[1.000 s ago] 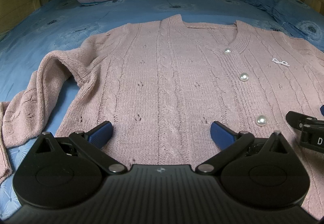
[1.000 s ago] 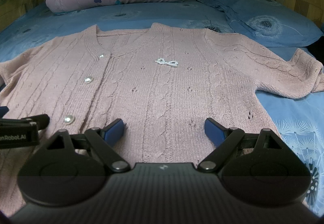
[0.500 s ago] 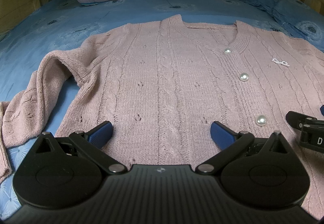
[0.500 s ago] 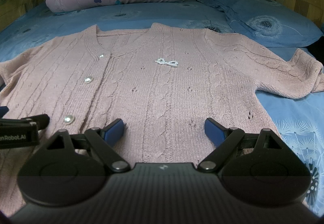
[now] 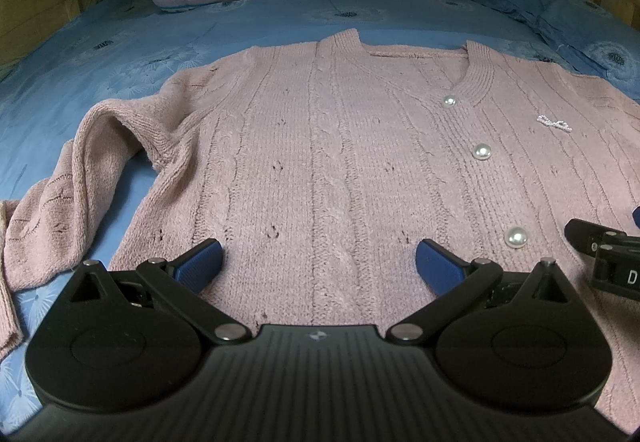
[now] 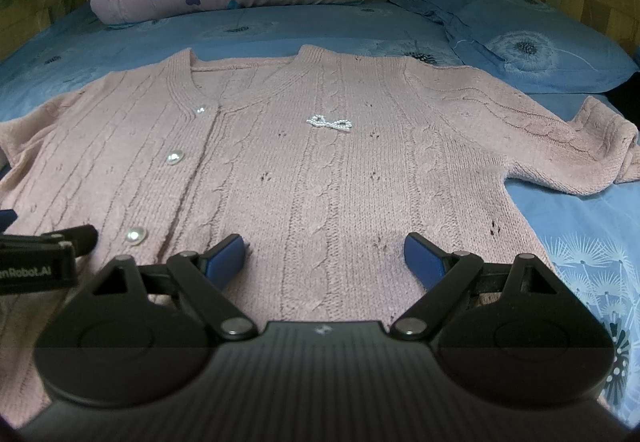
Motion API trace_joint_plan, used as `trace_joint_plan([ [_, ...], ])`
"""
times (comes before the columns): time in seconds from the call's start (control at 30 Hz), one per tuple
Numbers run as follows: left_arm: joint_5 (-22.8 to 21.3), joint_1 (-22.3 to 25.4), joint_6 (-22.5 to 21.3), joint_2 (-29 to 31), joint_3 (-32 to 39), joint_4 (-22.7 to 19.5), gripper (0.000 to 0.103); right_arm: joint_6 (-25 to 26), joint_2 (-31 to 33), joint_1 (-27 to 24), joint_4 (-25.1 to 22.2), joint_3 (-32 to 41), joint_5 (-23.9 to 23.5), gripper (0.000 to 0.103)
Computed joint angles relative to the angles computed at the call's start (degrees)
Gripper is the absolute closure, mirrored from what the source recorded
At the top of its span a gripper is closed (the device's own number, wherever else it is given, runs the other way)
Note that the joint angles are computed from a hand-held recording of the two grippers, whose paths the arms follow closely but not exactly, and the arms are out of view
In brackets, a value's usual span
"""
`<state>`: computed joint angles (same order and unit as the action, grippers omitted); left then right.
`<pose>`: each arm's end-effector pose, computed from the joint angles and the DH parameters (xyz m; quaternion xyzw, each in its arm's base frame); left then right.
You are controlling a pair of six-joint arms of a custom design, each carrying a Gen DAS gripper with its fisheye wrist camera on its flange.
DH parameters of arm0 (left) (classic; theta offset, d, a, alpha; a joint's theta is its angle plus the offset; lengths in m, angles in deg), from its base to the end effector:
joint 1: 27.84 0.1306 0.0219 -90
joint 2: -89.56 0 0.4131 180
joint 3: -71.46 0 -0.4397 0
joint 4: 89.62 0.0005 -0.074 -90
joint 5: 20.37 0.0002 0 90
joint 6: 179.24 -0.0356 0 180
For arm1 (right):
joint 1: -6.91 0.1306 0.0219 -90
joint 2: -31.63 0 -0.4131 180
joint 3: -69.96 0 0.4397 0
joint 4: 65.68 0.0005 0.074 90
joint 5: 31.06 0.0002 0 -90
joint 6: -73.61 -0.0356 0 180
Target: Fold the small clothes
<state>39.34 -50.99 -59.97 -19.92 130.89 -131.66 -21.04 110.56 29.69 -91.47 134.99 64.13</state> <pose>0.3547 -0.1327 0.3516 -0.1314 0.9100 0.0876 0.3833 0.4196 0.1722 0.3603 -0.1235 0.8960 0.0609 0.4222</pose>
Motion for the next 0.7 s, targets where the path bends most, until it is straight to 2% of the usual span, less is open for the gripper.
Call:
trace_joint_plan([
  [0.27, -0.04, 0.08, -0.13, -0.13, -0.17, 0.08, 0.0, 0.05, -0.41, 0.03, -0.07, -0.34, 0.14, 0.013],
  [0.3, -0.07, 0.06, -0.11, -0.16, -0.21, 0.11, 0.0, 0.01, -0.42, 0.0, -0.12, -0.35, 0.14, 0.011],
  [0.33, -0.07, 0.06, -0.11, -0.16, -0.21, 0.11, 0.0, -0.23, 0.15, 0.14, -0.38, 0.2, 0.34, 0.004],
  [0.37, -0.07, 0.06, -0.11, -0.16, -0.21, 0.11, 0.0, -0.35, 0.26, 0.1, -0.63, 0.19, 0.34, 0.001],
  [0.7, -0.12, -0.22, 0.18, -0.21, -0.13, -0.07, 0.0, -0.5, 0.28, -0.16, -1.2, 0.37, 0.07, 0.0],
])
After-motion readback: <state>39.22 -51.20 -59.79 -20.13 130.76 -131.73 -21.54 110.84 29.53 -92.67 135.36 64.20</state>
